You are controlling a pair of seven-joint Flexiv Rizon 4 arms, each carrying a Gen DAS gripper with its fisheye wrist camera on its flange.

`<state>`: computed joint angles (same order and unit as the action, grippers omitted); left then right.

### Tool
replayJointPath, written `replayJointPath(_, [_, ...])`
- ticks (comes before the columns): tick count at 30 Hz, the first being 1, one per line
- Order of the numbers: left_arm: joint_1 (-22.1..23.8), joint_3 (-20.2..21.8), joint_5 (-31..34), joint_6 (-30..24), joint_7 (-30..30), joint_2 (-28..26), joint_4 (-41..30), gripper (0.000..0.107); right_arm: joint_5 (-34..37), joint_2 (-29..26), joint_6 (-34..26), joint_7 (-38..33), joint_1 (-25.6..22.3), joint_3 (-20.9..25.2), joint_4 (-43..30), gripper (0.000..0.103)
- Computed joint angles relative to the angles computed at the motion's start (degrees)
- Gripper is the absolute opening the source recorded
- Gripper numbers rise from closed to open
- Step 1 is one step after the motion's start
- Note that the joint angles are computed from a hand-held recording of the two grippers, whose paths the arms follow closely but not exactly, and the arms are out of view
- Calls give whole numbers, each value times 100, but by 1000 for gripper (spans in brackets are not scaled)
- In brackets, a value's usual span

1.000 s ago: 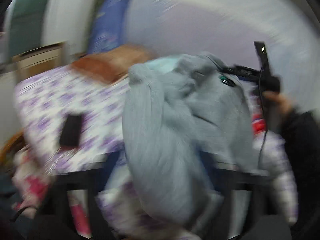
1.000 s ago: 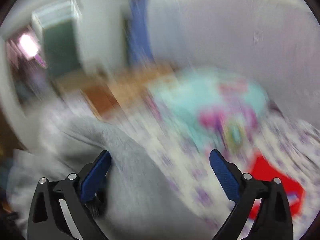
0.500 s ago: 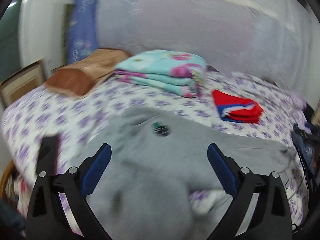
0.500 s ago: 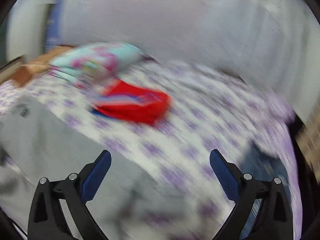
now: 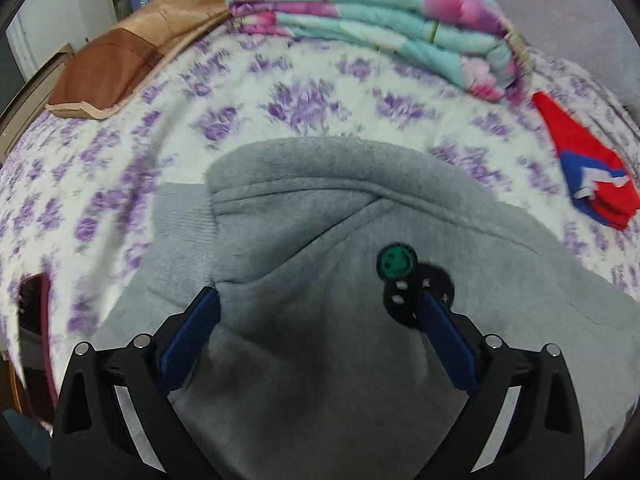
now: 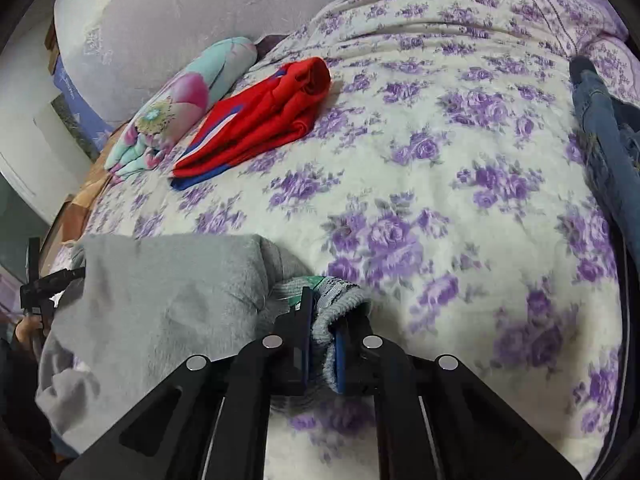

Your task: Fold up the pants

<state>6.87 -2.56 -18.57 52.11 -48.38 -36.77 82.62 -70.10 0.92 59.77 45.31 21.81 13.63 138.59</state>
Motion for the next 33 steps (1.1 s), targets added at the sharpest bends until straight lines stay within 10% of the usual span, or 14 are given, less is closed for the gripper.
replayJointPath(6, [-72,-170,-112,201,-66,15,-150,20,-898,858,-1512,100,145,386,-215,8])
replayJointPath(10, [227,-753,-1034,1229,347,171,287,20,-893,1124,-3160,-323,410,940,-341,8])
replayJointPath(14, [-402,28,-240,1405,-308,-353,-223,21,561,604,-1696,-613,235,243,43,14])
replayJointPath(17, [-657,269,387,2030,-440,-498,-144,25,631,196,-1338,83,115,192,219,32])
replayJointPath(19, [-534,91,497,2124,-290,-377,7,38,1143,329,-2621,97,462,553,-68,81])
replayJointPath(22, [-56,-402,87,1643,48,-73,167,44,1118,538,-3555,26,880,879,-312,87])
replayJointPath(27, [1094,-1444,-1698,1363,1619,1035,1349,74,259,534,-1511,64,978,686,-133,95])
replayJointPath(30, [1442,-1565,-2531,1335,2597,1584,1979,80,-106,-88,-587,131,976,477,-335,94])
replayJointPath(33, [1450,-1202,-2628,1056,2699,1795,2190,80,-1320,-785,754,678,745,64,-645,16])
